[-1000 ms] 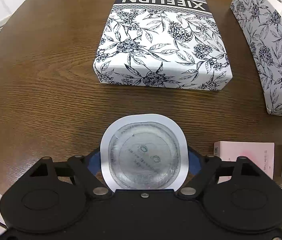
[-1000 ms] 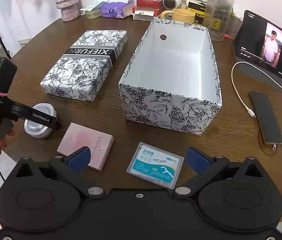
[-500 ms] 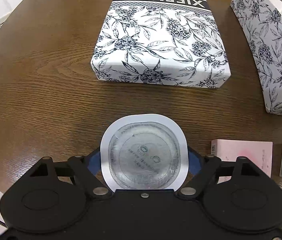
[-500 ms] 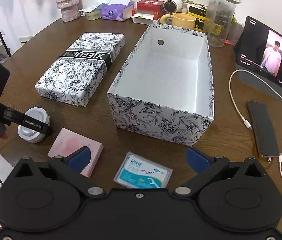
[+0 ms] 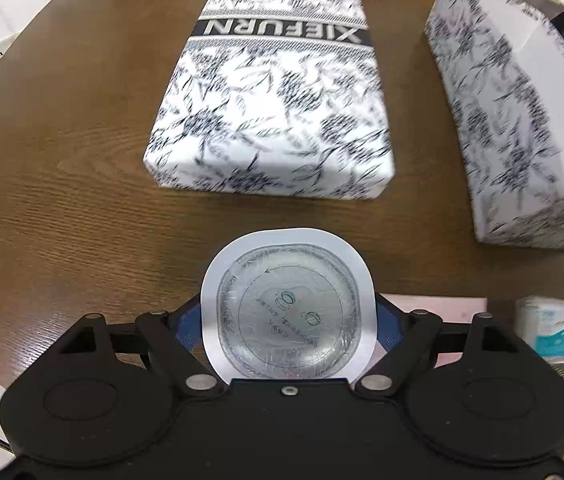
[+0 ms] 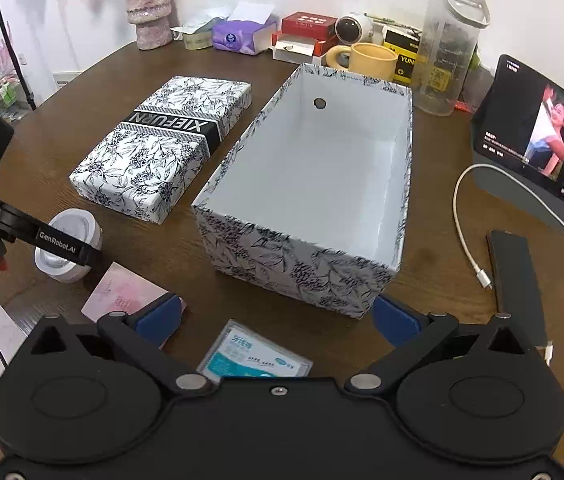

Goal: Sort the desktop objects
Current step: 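Lift the container with the left gripper toward the open floral box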

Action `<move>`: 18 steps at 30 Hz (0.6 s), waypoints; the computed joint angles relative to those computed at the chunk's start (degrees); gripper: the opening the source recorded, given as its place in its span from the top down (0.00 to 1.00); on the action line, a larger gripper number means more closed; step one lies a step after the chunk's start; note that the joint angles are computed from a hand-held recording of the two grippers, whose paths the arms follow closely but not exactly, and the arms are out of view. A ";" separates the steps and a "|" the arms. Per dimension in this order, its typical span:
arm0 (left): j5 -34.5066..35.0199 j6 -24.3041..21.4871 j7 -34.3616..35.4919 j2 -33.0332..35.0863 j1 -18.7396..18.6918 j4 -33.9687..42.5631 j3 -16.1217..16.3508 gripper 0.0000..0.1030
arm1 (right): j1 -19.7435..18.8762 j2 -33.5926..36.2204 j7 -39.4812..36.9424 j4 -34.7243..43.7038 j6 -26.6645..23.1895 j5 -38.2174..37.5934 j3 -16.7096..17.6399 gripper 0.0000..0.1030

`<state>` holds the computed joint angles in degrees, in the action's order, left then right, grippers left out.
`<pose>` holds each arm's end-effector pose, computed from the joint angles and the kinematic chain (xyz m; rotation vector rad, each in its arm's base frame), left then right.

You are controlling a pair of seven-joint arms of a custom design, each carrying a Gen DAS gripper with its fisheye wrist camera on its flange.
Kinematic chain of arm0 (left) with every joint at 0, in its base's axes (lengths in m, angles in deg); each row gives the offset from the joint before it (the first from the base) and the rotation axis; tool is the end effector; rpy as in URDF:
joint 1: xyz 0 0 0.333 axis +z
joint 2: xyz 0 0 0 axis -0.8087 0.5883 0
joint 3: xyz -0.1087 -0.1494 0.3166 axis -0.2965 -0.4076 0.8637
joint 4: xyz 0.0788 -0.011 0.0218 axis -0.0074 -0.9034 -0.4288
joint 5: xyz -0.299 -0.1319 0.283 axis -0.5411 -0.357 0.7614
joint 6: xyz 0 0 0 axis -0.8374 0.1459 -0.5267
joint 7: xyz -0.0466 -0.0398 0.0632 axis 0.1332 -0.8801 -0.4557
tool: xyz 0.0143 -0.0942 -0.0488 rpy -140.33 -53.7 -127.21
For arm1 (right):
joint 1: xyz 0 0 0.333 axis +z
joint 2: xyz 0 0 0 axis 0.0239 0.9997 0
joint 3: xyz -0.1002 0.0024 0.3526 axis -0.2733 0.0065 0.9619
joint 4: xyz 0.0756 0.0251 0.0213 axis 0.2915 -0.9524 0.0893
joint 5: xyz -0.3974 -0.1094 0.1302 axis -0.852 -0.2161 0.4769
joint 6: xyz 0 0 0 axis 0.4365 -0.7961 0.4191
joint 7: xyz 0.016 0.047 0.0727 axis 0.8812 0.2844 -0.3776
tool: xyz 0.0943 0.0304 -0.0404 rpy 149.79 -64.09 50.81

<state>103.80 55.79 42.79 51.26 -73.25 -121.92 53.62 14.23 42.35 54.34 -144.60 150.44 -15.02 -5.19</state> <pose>0.6460 -0.2811 0.3686 -2.3893 1.6332 -0.2947 0.6965 0.3138 0.4158 -2.3281 1.0912 -0.3465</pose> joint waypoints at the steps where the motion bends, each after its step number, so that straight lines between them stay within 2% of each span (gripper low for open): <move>1: 0.24 -0.10 -0.14 0.19 -0.17 0.63 0.07 0.22 | -0.51 0.14 -0.79 0.30 -0.34 0.36 0.39 0.00; 4: 1.26 -0.44 -0.21 0.19 -0.70 2.04 0.31 0.22 | -1.80 0.55 -3.43 1.53 -2.02 1.66 1.26 0.00; 5: 2.16 -0.54 -0.65 -0.04 0.05 2.02 -0.62 0.22 | -2.13 0.65 -4.40 1.89 -2.35 2.13 1.45 0.00; 6: 2.19 -0.40 -0.40 1.52 -1.02 4.00 0.44 0.22 | -2.45 0.73 -5.43 2.19 -2.56 2.63 1.65 0.00; 11: 4.17 -1.00 -0.84 4.20 -2.81 9.46 1.24 0.22 | -4.00 1.20 -11.29 3.67 -3.18 5.11 2.50 0.00; 18: 4.92 -1.67 1.79 5.92 -4.05 15.64 0.99 0.22 | -4.84 2.67 -17.08 6.83 -5.86 7.29 2.13 0.00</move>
<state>108.72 54.12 44.58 57.18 -77.30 -106.28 54.62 9.39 45.02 37.27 -137.76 144.58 -7.73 -3.07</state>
